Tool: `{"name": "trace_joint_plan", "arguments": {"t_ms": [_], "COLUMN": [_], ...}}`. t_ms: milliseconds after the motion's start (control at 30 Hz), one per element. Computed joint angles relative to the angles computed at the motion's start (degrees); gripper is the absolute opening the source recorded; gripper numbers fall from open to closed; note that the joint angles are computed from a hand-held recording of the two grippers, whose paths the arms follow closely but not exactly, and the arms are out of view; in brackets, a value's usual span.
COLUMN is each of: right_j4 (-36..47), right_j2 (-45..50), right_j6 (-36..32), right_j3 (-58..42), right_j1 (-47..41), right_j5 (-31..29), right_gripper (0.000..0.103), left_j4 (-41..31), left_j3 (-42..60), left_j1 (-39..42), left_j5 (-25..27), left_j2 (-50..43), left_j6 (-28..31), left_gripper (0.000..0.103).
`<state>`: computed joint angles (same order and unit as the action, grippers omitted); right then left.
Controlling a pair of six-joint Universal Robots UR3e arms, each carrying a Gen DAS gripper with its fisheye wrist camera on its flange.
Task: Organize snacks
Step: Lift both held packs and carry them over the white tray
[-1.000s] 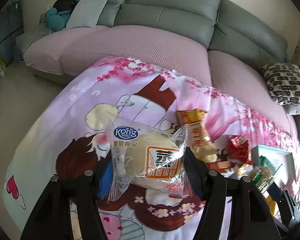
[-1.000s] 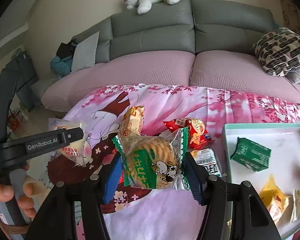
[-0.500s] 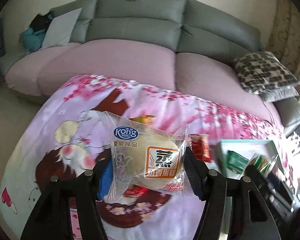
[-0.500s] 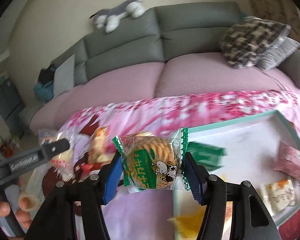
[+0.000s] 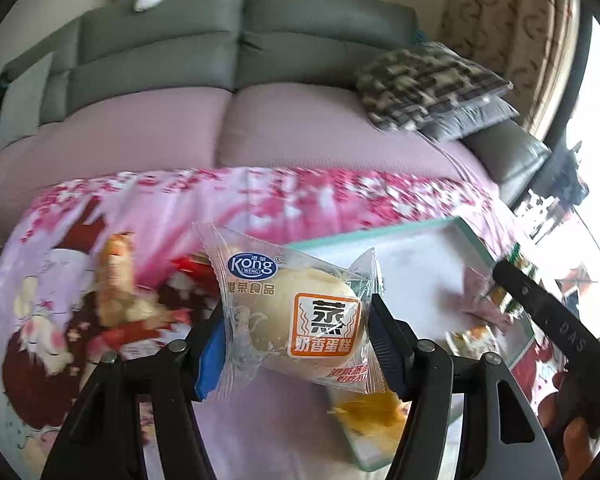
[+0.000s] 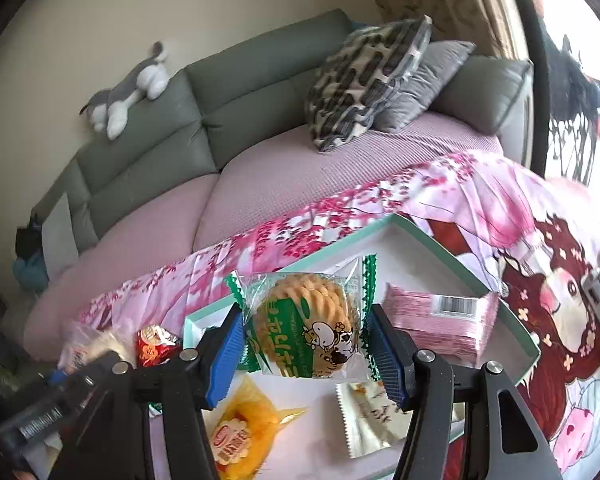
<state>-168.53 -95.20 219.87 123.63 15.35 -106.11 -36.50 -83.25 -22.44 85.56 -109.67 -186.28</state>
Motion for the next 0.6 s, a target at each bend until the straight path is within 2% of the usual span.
{"name": "trace_joint_plan", "arguments": {"t_ms": [267, 600], "right_j4": [-1.74, -0.09], "right_j2": [-1.57, -0.43], "right_j6": [-0.25, 1.33], "right_j3": [3.82, 2.75], "right_j1": [-3.59, -3.48], "right_j5": [3.11, 1.45], "right_gripper": [0.063, 0.063], "left_j4": [-4.21, -0.97], "left_j3": [9.72, 17.01], "left_j1": [-5.21, -8.80], "left_j5": [3.99, 4.99], "left_j2": [-6.66, -14.08], "left_j6": [0.73, 2.52], "left_gripper": [0.066, 0.066]}}
